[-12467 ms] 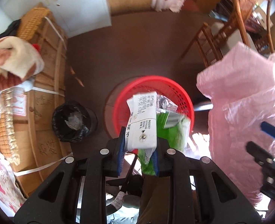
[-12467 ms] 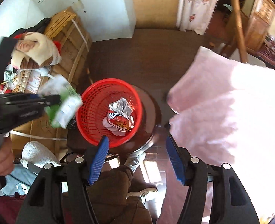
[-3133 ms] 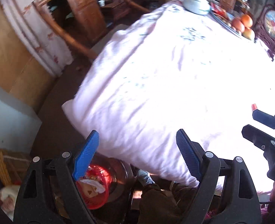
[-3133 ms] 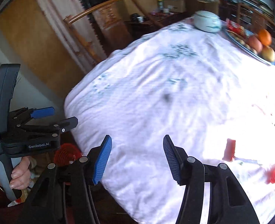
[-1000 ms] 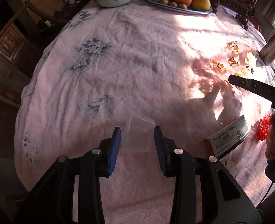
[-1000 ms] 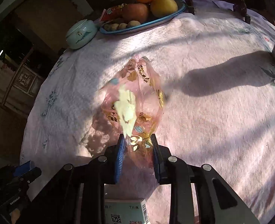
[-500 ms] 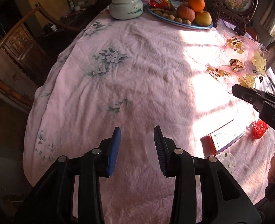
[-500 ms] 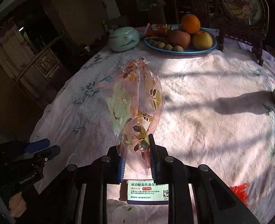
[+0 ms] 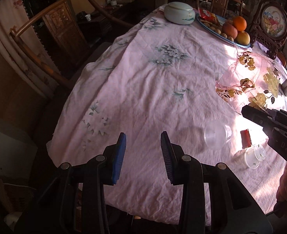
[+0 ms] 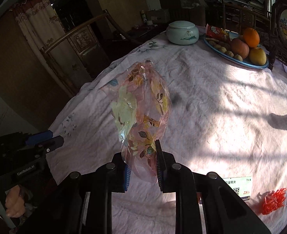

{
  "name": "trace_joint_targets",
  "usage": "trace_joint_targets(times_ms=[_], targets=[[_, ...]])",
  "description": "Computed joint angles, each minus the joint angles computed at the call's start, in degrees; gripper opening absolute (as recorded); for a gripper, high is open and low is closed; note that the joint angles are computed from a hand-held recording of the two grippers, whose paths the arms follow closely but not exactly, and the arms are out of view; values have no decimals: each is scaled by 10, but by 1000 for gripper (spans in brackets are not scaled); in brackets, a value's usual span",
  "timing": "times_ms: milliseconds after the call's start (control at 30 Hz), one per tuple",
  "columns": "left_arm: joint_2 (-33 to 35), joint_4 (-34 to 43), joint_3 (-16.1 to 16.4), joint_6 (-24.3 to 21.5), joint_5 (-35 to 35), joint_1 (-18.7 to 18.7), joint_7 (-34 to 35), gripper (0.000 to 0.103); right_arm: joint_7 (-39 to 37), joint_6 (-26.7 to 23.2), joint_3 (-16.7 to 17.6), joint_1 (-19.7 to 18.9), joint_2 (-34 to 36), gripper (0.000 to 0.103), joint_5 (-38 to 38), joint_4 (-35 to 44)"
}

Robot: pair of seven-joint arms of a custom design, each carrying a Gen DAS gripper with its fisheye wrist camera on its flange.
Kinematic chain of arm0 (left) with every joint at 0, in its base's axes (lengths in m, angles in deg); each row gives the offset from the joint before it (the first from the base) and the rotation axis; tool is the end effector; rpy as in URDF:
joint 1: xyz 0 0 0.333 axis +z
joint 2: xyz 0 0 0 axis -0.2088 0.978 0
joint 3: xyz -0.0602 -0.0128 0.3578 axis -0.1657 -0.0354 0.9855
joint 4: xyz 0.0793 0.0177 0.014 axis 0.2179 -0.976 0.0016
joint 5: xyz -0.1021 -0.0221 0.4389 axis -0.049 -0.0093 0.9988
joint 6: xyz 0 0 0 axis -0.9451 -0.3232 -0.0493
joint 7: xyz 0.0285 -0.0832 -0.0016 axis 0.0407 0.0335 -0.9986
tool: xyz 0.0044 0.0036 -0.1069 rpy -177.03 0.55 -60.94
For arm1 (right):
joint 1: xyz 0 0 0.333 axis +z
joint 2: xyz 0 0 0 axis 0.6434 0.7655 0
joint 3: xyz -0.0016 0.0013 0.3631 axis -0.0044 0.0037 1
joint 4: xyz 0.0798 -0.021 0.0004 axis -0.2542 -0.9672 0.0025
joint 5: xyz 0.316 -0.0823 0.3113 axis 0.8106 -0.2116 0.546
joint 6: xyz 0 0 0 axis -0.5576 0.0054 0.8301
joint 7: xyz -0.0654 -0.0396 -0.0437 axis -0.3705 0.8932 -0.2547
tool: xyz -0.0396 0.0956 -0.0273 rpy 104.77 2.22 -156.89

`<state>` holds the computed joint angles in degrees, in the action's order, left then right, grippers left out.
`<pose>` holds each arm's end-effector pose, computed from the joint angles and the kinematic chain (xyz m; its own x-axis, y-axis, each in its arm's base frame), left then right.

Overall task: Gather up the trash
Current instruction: 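Carry the cup and bag to the red basket and release both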

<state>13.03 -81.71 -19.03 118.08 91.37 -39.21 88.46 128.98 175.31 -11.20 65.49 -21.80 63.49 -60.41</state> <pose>0.4806 -0.4709 0.7005 -0.5770 -0.8163 -0.0282 -0.7291 0.5303 -0.4327 0.3956 0.3409 0.6849 -0.2808 -0.9296 -0.2387 -0.7618 0.3671 -0.5337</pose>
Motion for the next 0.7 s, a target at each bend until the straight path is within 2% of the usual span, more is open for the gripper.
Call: trace_joint_targets(times_ms=[367,700], targets=[[-140,-147,21,-1,-10,80,-73,37,-130,42,3,51,172,22,26,160],[-284,-280,35,-36,-27,173,-152,37,-302,15,7,125,356,22,68,374]])
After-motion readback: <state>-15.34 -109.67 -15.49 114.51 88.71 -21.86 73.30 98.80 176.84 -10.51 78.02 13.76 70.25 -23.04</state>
